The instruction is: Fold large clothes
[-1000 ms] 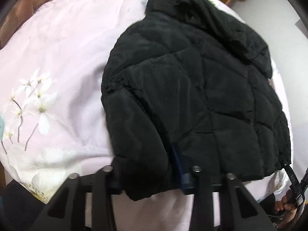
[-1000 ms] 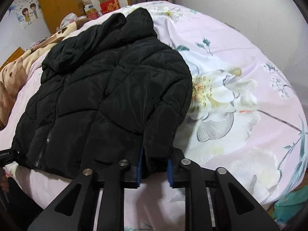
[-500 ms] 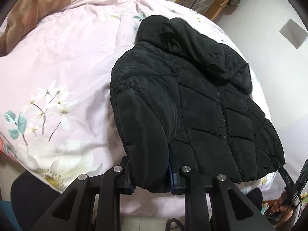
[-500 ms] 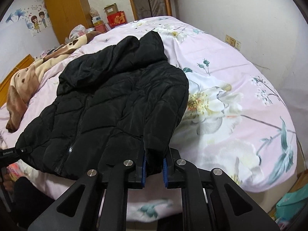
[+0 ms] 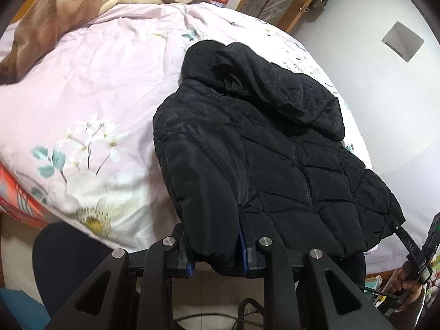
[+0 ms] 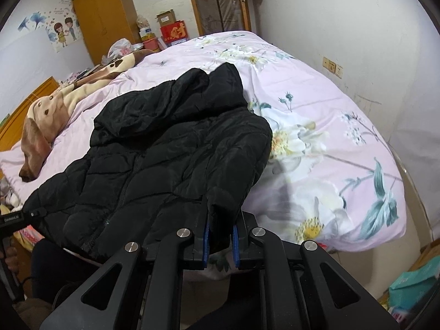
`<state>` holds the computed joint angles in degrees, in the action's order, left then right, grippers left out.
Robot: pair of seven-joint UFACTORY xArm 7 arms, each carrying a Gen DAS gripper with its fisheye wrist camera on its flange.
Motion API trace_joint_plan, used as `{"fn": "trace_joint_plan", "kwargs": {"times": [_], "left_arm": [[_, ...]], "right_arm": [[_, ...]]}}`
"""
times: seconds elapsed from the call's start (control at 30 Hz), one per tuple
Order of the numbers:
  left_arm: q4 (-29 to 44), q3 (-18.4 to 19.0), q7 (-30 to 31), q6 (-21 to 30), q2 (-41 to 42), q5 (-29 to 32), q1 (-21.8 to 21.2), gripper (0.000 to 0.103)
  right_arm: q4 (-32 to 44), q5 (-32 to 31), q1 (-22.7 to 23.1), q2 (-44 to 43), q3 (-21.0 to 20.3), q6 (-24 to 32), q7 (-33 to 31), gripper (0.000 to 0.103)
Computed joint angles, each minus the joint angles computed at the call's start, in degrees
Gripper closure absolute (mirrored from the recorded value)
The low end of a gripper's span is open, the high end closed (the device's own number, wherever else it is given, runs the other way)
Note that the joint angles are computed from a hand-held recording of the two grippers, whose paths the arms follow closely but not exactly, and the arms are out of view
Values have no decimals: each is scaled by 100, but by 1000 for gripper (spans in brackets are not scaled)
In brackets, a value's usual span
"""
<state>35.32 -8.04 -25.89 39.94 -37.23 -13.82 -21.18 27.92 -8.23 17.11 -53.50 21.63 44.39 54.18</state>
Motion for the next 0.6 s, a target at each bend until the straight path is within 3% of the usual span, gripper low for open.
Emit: {"fn": "trace_joint_plan", "kwargs": {"times": [0.27, 0.6], "left_arm": [[1027, 197, 281, -141, 877, -45, 131, 79], [2671, 226, 495, 9, 2178, 95, 516, 79]], "right_arm": [[662, -281, -454, 863, -183, -549, -244, 91], [2177, -802, -979, 2375, -291, -523, -585, 91]]}}
